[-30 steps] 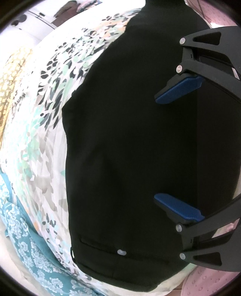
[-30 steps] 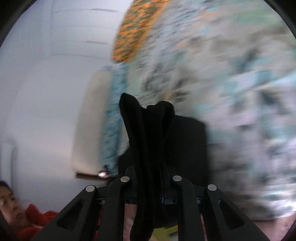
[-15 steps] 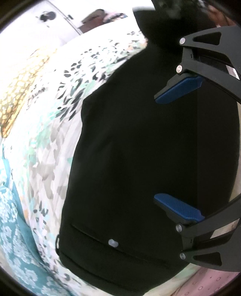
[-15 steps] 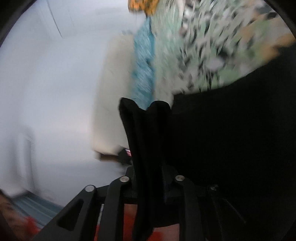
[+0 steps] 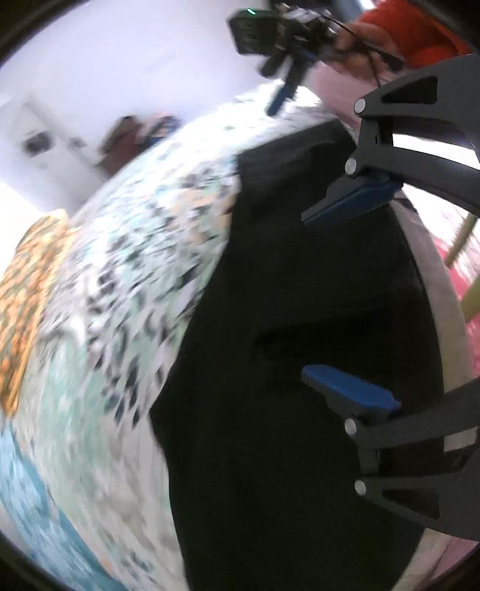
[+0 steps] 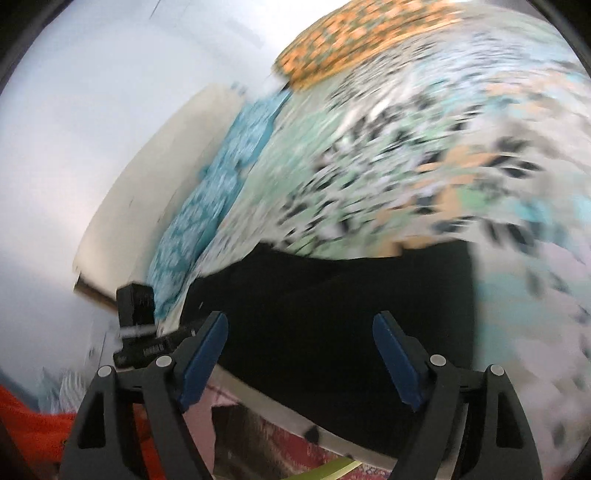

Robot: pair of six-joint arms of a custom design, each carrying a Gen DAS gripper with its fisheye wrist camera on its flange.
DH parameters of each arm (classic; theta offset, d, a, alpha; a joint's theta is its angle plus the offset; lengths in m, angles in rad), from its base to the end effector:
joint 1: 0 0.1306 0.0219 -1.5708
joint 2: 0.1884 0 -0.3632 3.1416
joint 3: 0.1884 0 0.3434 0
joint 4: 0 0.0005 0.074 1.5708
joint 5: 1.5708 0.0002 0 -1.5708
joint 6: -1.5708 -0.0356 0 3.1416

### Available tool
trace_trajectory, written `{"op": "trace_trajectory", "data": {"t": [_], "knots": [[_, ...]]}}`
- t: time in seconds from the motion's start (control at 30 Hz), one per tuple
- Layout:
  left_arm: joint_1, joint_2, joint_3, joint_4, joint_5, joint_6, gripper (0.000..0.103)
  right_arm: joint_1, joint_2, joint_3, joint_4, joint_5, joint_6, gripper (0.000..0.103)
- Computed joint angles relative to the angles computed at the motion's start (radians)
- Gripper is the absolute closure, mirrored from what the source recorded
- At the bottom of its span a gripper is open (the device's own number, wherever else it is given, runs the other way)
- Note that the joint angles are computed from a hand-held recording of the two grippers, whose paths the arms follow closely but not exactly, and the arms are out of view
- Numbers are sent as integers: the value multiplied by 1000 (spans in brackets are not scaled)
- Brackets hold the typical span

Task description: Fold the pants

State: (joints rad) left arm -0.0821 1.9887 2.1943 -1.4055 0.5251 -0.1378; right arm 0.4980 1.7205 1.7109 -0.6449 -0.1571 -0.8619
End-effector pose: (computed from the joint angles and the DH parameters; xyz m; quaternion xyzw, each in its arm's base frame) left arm 0.5993 -0.0677 0.4014 0.1517 0.9382 -0.2500 0.1851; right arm 0.5003 0.2778 0.4033 0.1277 0.8856 0.3320 0.2986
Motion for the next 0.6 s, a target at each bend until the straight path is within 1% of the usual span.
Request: {"op": "trace_trajectory", "data": {"t": [0.03, 0.07, 0.1, 0.17, 0.2, 0.23, 0.3, 0.33, 0.4, 0.47, 0.5, 0.53, 0.57, 0.6], "knots": [[-17, 4, 1, -9, -35, -13, 26, 3, -21, -34, 23, 21, -26, 22], [-33, 11, 3, -19, -72, -23, 28, -8, -37, -55, 32, 26, -33, 22], [-41, 16, 2, -28, -88, -28, 35, -10, -44, -61, 34, 39, -36, 22], [-51, 34, 6, -56, -93, -35, 63, -8, -45, -43, 19, 84, -20, 22], [-49, 36, 0, -61, -94, -38, 92, -7, -42, -27, -5, 108, -3, 22], [-50, 40, -3, -60, -95, -34, 92, -4, -37, -9, -34, 134, 17, 22], [-50, 14, -36, -23, -116, -32, 92, 3, -30, 21, -109, 192, 63, 22], [-50, -2, -51, -8, -132, -36, 93, 10, 2, 76, -184, 224, 88, 22], [-39, -33, -80, 33, -166, -39, 93, 22, 39, 138, -291, 255, 137, 22], [-27, -33, -82, 39, -203, -37, 93, 34, 51, 154, -335, 252, 198, 22], [-24, -18, -67, 18, -206, -51, 92, 42, 68, 177, -354, 248, 225, 22], [-25, -10, -63, 7, -208, -60, 92, 49, 89, 203, -368, 236, 257, 22], [-28, -9, -71, 4, -216, -67, 91, 56, 91, 199, -368, 224, 276, 22], [-32, -11, -81, 9, -225, -70, 90, 60, 117, 224, -382, 187, 299, 22]]}}
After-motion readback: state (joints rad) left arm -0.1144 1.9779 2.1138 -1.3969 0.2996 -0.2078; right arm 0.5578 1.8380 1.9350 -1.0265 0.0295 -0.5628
